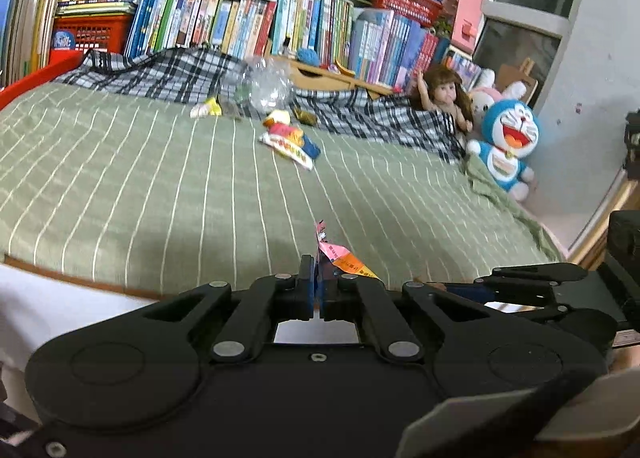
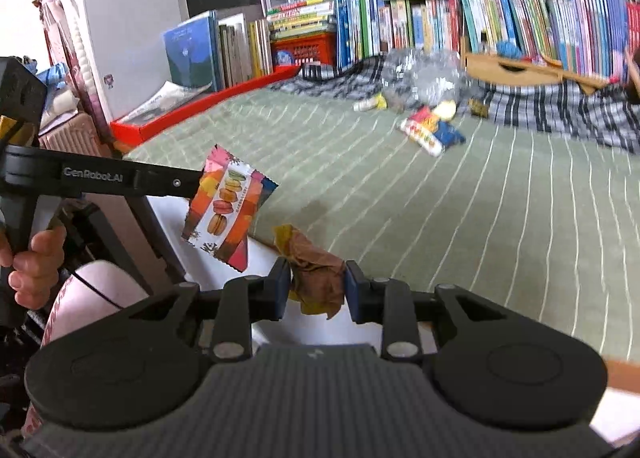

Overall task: Collect trash
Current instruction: 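Lift the orange wrapper and brown wrapper off the bed toward the bed edge, then lower both tools over the black trash bin beside the bed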

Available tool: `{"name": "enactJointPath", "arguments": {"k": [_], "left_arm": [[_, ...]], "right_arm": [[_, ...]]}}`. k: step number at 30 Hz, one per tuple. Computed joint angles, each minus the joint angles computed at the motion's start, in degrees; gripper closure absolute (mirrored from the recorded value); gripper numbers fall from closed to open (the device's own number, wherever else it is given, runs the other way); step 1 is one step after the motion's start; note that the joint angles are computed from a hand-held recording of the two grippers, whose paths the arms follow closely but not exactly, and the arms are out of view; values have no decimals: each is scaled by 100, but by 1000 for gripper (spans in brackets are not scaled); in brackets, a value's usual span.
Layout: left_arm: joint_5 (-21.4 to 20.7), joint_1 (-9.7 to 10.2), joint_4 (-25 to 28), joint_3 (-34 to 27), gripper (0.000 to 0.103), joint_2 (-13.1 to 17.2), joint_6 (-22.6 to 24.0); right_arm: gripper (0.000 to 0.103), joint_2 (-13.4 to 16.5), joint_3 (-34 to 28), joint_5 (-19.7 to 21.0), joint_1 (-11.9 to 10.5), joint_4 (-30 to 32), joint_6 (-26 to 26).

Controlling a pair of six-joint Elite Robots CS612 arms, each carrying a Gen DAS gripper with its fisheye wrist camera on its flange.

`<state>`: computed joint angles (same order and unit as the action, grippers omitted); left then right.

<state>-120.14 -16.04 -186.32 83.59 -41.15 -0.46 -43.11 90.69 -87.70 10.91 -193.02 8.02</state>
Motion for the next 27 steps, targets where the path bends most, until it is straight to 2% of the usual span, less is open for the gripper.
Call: {"name": "enactJointPath", "arguments": {"k": [7,16,27], "left_arm": [[-76,14,115,267,101,-40,59],[-53,3,371,351,100,55,62],[65,-72,1103,278,100,260,177]], "right_arm": [[64,10,132,7,48,130,148],[64,72,142,22,74,407,236],[64,264,19,283,22,1033,344]]}}
